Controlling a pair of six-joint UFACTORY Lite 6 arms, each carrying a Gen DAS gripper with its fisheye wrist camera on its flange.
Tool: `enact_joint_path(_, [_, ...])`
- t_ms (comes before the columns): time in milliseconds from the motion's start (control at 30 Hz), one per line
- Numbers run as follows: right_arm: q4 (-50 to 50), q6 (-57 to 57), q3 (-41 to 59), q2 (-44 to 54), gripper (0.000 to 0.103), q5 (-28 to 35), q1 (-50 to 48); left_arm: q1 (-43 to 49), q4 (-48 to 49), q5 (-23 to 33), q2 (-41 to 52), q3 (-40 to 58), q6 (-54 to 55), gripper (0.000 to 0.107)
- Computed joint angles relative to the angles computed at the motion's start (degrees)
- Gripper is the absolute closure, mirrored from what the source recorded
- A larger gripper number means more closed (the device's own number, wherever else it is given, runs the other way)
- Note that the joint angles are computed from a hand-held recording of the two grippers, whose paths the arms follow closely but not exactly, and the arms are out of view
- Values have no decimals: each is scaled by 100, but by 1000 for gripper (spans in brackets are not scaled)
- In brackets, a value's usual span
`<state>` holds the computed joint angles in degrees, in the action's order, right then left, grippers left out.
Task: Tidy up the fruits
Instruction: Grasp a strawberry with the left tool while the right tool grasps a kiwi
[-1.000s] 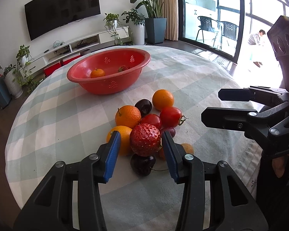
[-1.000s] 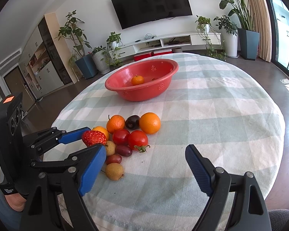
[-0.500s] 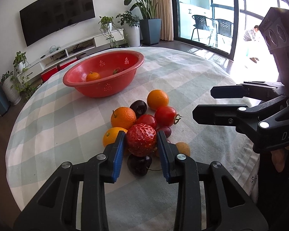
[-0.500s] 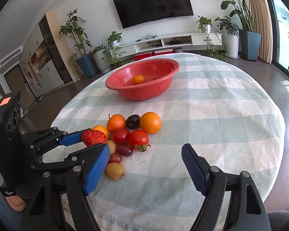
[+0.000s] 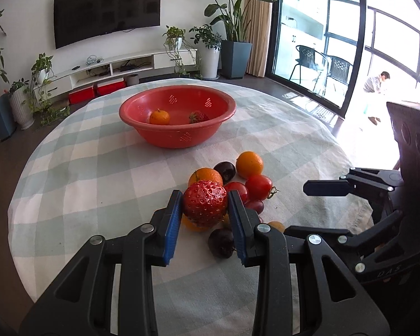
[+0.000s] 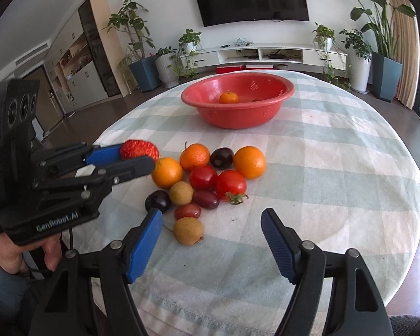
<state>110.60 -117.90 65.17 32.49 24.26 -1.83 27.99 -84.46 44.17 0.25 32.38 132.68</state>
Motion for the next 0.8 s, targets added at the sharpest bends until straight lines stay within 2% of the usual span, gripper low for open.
enact_joint_path(267, [-585, 431, 443, 431, 45, -525, 378, 509, 359, 266, 712, 674, -639, 76])
enact_joint_path(367, [-591, 360, 527, 533, 47, -644, 492, 545, 434, 302, 789, 716, -665, 76])
enact_joint_path(467, [-167, -201, 489, 541, 48, -745, 610, 559, 461, 321, 832, 738, -682, 76])
enact_joint_path(600, [91, -550, 382, 481, 55, -738, 660, 553, 473, 336, 883, 742, -688, 76])
enact_joint_path(667, [147, -602, 325, 436, 62, -727, 669, 549, 486, 335, 902, 751, -696, 76])
enact_joint_path(800, [-138, -296, 342, 434, 68, -660, 620, 553, 495, 335, 907, 751, -703, 76])
